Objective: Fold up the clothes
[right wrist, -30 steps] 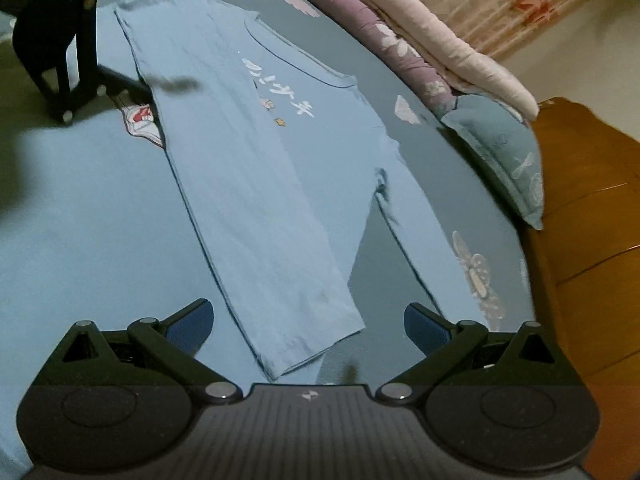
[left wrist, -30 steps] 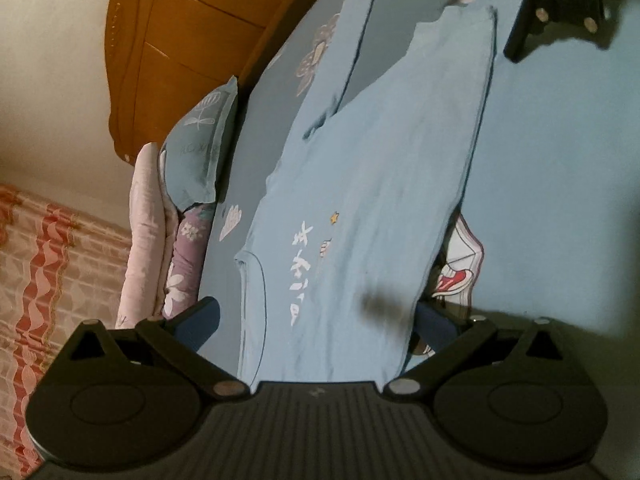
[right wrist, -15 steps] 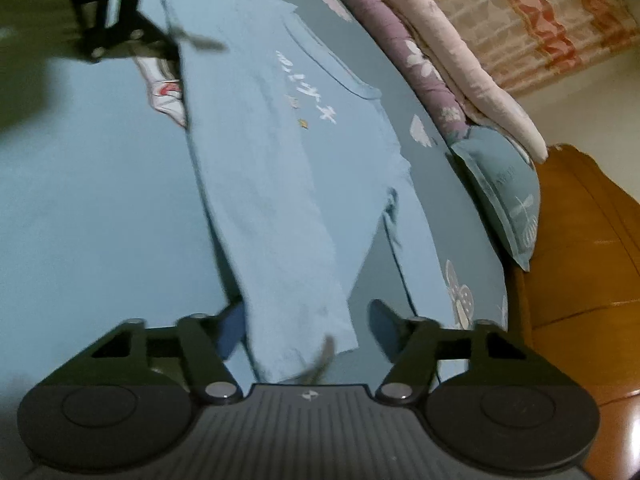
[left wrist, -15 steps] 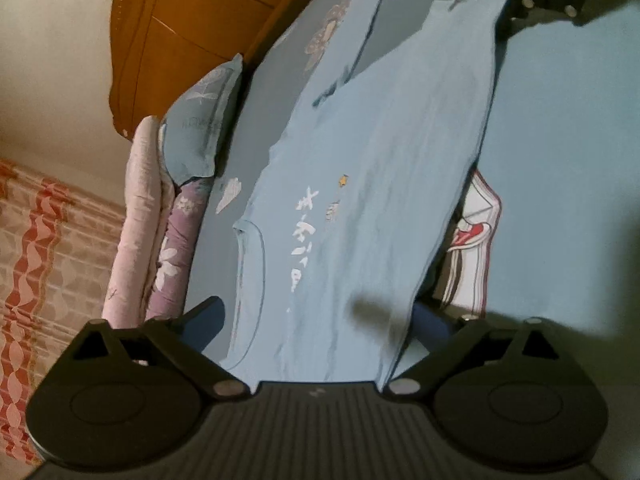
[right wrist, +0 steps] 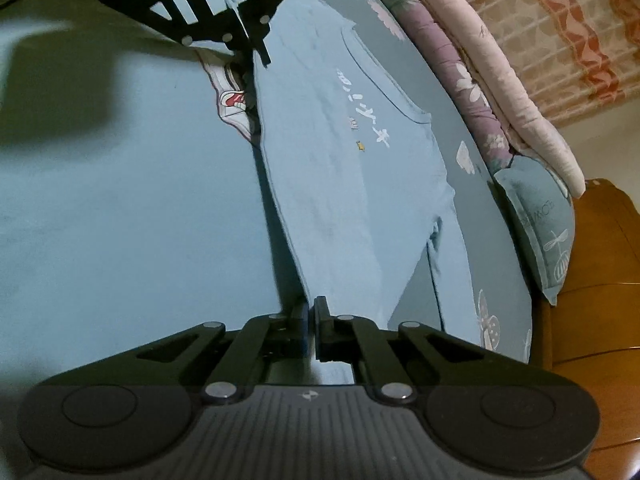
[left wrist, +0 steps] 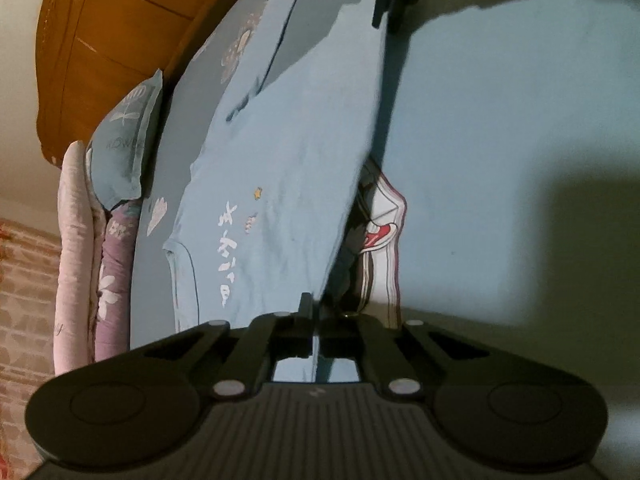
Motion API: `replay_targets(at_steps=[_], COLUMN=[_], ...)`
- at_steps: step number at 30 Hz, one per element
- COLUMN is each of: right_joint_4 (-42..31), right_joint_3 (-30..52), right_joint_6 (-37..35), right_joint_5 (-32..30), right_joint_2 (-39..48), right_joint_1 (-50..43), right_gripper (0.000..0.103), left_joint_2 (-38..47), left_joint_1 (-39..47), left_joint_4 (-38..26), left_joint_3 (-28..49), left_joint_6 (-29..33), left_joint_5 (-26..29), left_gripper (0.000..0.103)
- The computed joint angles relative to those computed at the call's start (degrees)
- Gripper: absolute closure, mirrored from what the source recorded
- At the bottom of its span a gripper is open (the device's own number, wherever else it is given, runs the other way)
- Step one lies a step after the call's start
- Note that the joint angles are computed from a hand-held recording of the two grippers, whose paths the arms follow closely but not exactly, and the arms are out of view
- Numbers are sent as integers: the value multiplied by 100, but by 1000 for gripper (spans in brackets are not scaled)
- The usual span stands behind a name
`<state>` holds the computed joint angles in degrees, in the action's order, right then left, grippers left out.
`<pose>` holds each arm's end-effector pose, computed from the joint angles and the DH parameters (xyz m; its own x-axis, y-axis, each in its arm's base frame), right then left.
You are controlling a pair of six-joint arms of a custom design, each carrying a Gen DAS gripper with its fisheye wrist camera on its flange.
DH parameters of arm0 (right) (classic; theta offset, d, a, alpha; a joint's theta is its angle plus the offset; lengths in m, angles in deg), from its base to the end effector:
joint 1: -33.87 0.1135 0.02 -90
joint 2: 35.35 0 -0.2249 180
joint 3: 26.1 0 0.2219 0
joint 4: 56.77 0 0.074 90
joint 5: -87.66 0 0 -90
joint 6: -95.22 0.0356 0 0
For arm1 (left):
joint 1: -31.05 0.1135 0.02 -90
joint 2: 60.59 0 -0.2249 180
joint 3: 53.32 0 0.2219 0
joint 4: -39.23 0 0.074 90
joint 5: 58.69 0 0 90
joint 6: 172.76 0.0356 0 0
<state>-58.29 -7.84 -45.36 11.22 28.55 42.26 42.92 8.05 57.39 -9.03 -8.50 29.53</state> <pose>0.1497 0.0136 0.0772 -0.4729 -0.8288 -0.2990 -0.5503 0.5428 -0.6344 0.2478 -0.1040 0.0696 0.1911 0.9640 -0.1849 0.6821 0.0050 0.7313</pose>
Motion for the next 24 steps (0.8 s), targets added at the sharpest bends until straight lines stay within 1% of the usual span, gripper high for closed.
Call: replay_targets(at_steps=[3,5,9,12,14,15,16,18,20,21,23,24], right_joint_4=[-893,-1336,-2038,-2740,-3213,-3333,-3396,-3502,-3680,-3822,-4068,-4165], right_joint_3=[252,362,502,730,979,1004,975,1045,1158,1236,1394,1473], right_joint_6=[3,53,226,332,312,297,318,236,107,15,-202,-331], right_joint_5=[-433,-588,-669,-917,-1229,-1277,-1244,-1315,-1455,-1562,-1770,-1869], right_joint_2=[-426,-613,-942,-1140,-1096,-1152,-1274,-1336,-1397,-1438,-1496,-1510], right_joint_1=[-320,-391,-315,-385,-524,-535,-515,-686,-956,-1149,-1599,-1868], right_gripper=[98,98,98,98,98,98,96,92,84,82,75,74], left_joint_2=[-280,-343,-491,-627,-703,-796,-890,-1084,-1406,-1559,-1850,-1944], left_joint_1=[95,157,191,241,303,346,390,482,648,740,1031,1170], left_joint_4=[-431,-706,-832,-1008,-1098,-1196,-1296,-1512,-1932,-2146,-2544,-2568], left_joint_3=[8,108,7,-54,-78,-90,-101,-117,-108,-94,-65,-93], left_joint_6=[1,2,-67,-105,-151,-204,-257,-361,-473,-523,-559,-591], left_joint_5=[133,215,281,382,423,455,488,555,633,677,782,789], left_gripper=[103,103,103,102,97,93,91,91,91,90,85,82])
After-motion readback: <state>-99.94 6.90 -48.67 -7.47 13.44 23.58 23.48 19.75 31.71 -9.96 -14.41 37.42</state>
